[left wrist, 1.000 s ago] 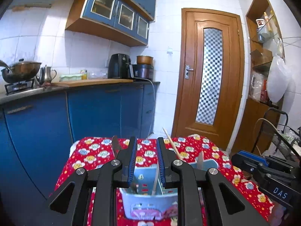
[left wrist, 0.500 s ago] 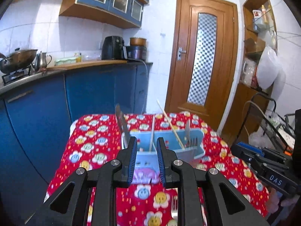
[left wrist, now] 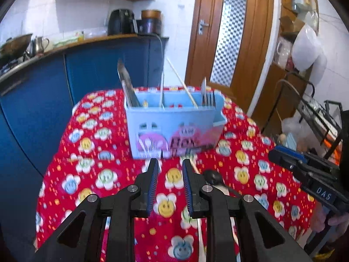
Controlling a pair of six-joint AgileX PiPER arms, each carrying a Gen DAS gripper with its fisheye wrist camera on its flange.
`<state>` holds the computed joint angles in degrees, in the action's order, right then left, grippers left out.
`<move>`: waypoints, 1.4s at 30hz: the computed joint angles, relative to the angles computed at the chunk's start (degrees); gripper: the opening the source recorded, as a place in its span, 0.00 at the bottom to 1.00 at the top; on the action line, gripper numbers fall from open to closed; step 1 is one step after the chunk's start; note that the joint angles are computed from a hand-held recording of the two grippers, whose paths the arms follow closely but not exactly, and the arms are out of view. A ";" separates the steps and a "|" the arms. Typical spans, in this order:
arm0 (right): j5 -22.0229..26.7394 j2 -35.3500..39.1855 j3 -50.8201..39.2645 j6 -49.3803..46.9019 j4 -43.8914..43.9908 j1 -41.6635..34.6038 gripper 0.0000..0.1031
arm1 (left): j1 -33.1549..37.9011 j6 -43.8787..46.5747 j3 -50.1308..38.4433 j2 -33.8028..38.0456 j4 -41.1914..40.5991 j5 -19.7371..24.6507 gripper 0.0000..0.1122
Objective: Organize utensils
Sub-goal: 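Grasp the silver fork with the left tool while the right tool moves toward the black spoon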
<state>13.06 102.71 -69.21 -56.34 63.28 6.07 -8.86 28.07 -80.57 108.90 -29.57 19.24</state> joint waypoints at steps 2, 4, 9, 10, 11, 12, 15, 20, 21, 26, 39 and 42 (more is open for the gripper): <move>0.14 -0.08 0.83 -1.19 1.33 -0.27 0.28 | -0.32 -4.03 -0.44 0.82 4.05 1.08 0.21; 0.44 -0.08 1.51 -1.95 2.06 -0.55 0.29 | -0.58 -6.82 -1.11 1.81 6.83 2.59 0.21; 1.03 -0.32 3.62 -6.65 6.84 -1.57 0.33 | -1.20 -7.21 -1.87 3.11 7.65 6.13 0.21; 1.28 -0.17 3.75 -7.17 7.45 -1.82 0.33 | -1.35 -7.20 -2.26 3.43 7.85 6.97 0.21; 1.47 -0.12 4.03 -7.79 8.15 -2.05 0.34 | -1.52 -7.24 -2.73 3.86 8.08 7.97 0.21; 1.61 -0.08 4.40 -8.81 9.15 -2.27 0.34 | -1.70 -7.42 -3.47 4.50 8.38 9.46 0.21; 2.22 0.33 5.17 -11.30 11.87 -2.94 0.35 | -2.08 -8.47 -5.38 6.12 9.38 12.62 0.21; 3.24 0.88 6.30 -15.72 16.49 -4.10 0.35 | -2.90 -10.66 -9.02 8.58 12.33 17.26 0.21; 3.42 0.95 6.49 -16.57 17.29 -4.34 0.36 | -3.15 -11.43 -9.90 9.05 13.26 18.21 0.21; 4.32 1.46 6.79 -19.06 19.59 -5.35 0.38 | -3.72 -12.72 -13.06 10.52 15.27 21.62 0.21; 6.02 3.13 5.50 -19.48 19.25 -7.42 0.41 | -3.99 -12.45 -28.12 19.37 14.95 38.40 0.13; 6.58 3.68 5.00 -19.11 18.68 -7.68 0.42 | -3.89 -12.64 -35.77 23.26 15.29 44.80 0.10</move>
